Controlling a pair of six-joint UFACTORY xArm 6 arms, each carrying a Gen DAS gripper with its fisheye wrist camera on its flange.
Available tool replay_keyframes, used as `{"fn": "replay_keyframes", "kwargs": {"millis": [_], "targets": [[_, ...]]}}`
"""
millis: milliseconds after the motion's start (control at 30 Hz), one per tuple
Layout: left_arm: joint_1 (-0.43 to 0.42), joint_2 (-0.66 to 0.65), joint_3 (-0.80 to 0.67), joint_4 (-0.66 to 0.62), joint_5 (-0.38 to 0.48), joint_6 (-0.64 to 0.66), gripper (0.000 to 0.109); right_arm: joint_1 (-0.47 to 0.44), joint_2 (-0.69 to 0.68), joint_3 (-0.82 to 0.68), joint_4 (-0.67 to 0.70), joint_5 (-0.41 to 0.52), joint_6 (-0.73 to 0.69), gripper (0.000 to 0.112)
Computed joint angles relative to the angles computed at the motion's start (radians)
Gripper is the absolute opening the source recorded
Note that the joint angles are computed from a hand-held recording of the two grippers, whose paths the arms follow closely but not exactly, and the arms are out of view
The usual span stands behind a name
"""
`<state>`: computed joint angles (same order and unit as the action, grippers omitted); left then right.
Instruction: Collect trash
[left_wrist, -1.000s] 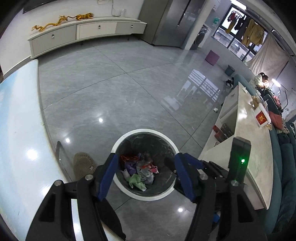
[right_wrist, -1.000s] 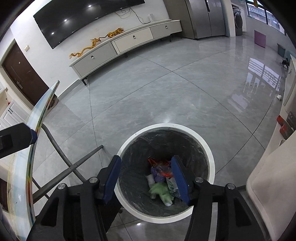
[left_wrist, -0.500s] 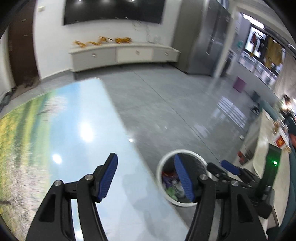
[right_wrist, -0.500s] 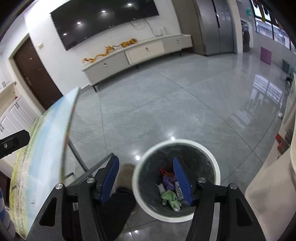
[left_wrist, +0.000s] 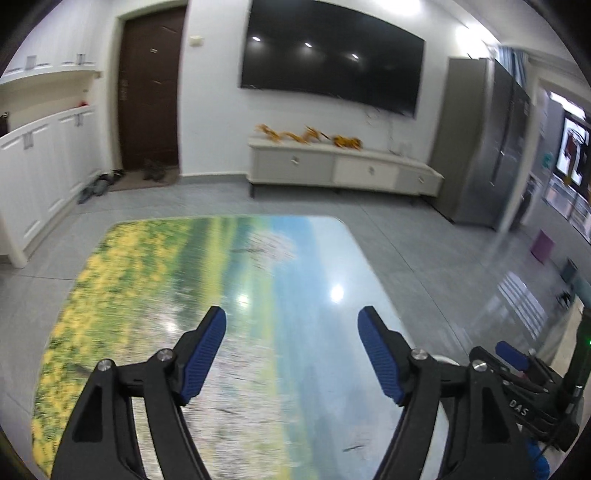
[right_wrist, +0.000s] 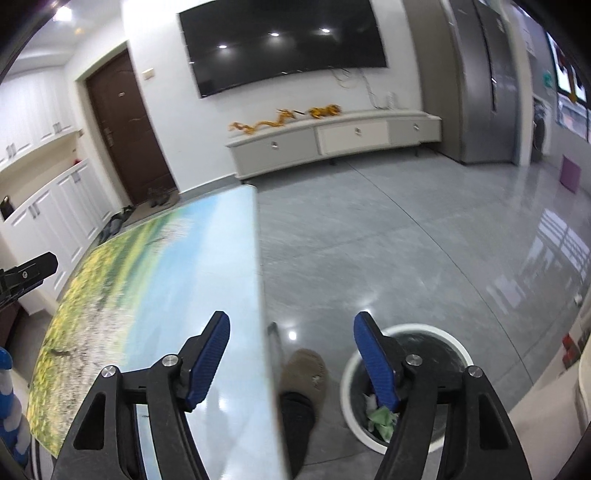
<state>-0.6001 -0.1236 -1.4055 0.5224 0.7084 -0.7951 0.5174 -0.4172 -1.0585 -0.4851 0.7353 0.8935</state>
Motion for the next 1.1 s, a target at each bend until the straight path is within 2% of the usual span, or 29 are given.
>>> {"fn": "replay_keyframes", "kwargs": {"millis": [267,433,533,600,800,933,1100], "targets": [[0.085,-0.164,0.121,0.147,0.006,-0.135,0.082,0.115,0.147,-0.199,-0.086,-0.001,0.013,0.077],[0.109,-0.225,0.16,0.224,0.035,-0.203,0.083,0.171,0.226,-0.303,-0.17,-0.003,0.053,0.084],[0.123,-0.247,0.178,0.257,0.05,-0.236,0.088,0.199,0.265,-0.351,-0.23,0.003,0.089,0.088],[0.139,-0.257,0.193,0.273,0.049,-0.257,0.089,0.217,0.274,-0.36,-0.289,0.017,0.131,0.095],[0.151,-0.257,0.21,0.308,0.075,-0.298,0.089,0.236,0.286,-0.359,-0.383,0.068,0.207,0.102],[0.16,-0.238,0.211,0.319,0.092,-0.324,0.089,0.225,0.282,-0.344,-0.389,0.097,0.237,0.103],[0.146,-0.228,0.214,0.399,0.14,-0.394,0.089,0.217,0.279,-0.332,-0.398,0.136,0.261,0.103]]}}
